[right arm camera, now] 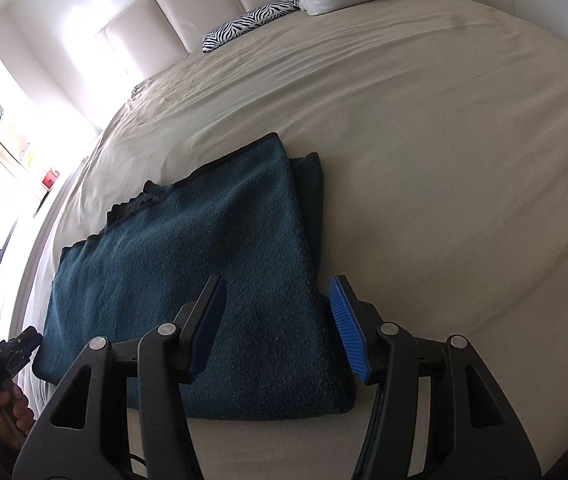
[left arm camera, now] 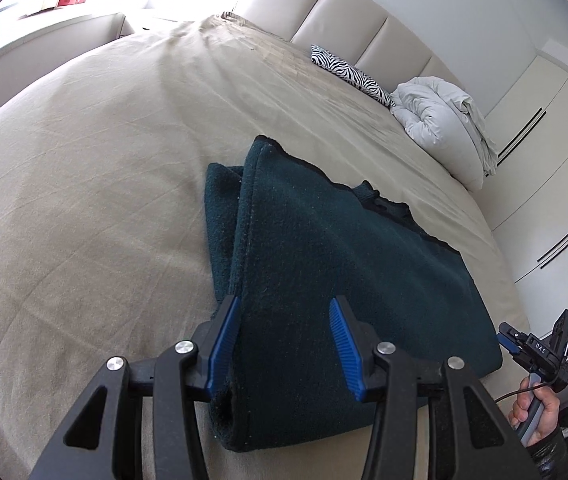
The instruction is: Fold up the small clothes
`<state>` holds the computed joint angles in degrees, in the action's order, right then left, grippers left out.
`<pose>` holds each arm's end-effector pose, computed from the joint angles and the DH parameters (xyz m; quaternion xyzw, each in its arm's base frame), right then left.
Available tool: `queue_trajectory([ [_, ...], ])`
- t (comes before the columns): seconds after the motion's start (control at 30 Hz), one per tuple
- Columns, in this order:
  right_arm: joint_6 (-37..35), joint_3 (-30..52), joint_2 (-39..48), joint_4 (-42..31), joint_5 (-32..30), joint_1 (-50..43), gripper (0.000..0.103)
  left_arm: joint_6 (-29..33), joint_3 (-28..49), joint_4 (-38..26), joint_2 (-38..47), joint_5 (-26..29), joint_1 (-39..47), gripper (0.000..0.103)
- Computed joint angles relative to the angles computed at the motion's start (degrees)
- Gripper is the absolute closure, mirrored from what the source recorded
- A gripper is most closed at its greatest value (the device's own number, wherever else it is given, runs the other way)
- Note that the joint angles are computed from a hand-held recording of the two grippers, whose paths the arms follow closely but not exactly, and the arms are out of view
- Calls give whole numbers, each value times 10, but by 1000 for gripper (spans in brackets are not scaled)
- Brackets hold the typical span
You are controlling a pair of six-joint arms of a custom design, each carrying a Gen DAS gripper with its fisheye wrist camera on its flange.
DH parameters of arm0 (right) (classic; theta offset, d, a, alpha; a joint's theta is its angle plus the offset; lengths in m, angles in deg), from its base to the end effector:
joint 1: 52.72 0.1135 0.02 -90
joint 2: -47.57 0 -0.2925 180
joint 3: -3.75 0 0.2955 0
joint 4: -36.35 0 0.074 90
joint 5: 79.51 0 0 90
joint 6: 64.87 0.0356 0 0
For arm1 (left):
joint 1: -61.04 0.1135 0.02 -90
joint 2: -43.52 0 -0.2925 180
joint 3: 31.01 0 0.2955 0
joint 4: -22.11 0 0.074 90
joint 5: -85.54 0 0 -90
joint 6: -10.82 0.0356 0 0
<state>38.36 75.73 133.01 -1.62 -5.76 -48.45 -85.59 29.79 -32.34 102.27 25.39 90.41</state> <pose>0.3499 0.0361 0.2517 0.0265 0.9352 0.1816 0.3029 0.2070 0.0962 0.2910 -0.2020 0.8960 -0.1770 0.3537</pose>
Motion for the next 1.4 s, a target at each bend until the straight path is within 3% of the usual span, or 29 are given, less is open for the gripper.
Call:
queue_trajectory([
  [0.17,-9,-1,-10,-10,16,5,51,11,-15,-2,-8,-19,0,55],
  [0.3,-13,2,-9,-16,32,7,51,26,-17,-7,-12,-34,4,86],
  [0.43,-23,7,2,-27,45,13,51,40,-17,-15,-14,-38,3,91],
  [1.0,-51,0,4,-42,38,8,51,43,-57,-25,-60,-33,23,94],
  [1.17,-56,-12,-6,-39,40,3,51,34,-64,-14,-58,-30,23,89],
  [1.3,-53,-18,-16,-35,42,-1,65,33,-65,-12,-58,-35,19,88],
  [1.4,-57,-23,-19,-38,44,1,67,29,-64,-11,-58,-46,8,88],
])
